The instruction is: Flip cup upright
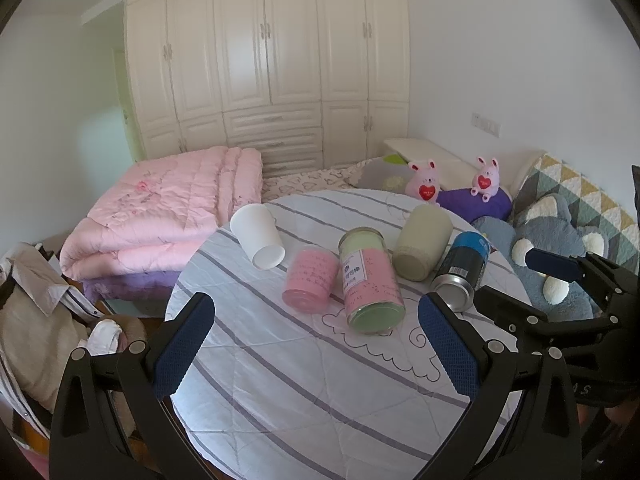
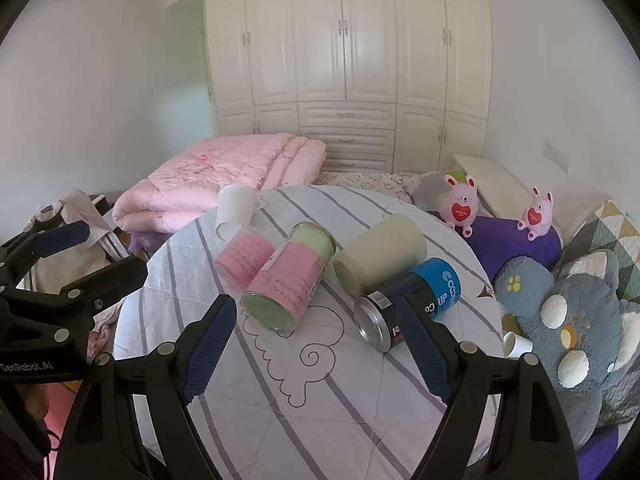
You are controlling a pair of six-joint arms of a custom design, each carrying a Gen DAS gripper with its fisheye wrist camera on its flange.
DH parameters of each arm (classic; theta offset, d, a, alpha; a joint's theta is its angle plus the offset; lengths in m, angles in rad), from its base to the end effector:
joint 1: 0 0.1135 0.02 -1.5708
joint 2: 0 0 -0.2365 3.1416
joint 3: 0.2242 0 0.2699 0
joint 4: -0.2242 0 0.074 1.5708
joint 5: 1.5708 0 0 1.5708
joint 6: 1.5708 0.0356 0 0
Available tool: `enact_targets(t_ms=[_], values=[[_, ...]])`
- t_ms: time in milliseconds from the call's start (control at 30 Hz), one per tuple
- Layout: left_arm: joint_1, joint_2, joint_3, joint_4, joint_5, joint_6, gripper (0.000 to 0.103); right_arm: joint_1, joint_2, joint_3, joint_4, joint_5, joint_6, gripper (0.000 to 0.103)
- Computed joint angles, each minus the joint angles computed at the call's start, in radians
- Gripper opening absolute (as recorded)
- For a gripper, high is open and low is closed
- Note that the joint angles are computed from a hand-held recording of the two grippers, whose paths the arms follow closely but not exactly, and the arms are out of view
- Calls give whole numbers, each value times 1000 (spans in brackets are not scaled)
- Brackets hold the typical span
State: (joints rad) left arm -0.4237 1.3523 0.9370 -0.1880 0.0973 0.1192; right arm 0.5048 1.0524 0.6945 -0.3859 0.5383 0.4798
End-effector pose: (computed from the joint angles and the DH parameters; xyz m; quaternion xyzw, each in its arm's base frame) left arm 0.2938 -0.1363 0.2310 0.2589 0.8458 -0.1130 0.4526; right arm 0.2252 0.1036 0.2121 0.0958 0.8840 -0.0315 0.4564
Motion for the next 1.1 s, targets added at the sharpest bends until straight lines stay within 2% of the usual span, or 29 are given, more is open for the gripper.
enact_targets(t_ms=[200,500,800,933,1100], values=[[4,60,17,6,6,-2,103,-25,15,1,6,-30,-2,84],[47,201,163,-112,57,-22,103,-85,66,11,41,-95,-19,84],[25,418,410,-280,58,-34,103,-172,123,14,95,-182,-50,84],[0,525,538,-371,90,-26,103,-214,146,17,116,-217,-68,84],[-63,689,738,-478,53,-27,103,-274,159,4,139,-282,-88,84]])
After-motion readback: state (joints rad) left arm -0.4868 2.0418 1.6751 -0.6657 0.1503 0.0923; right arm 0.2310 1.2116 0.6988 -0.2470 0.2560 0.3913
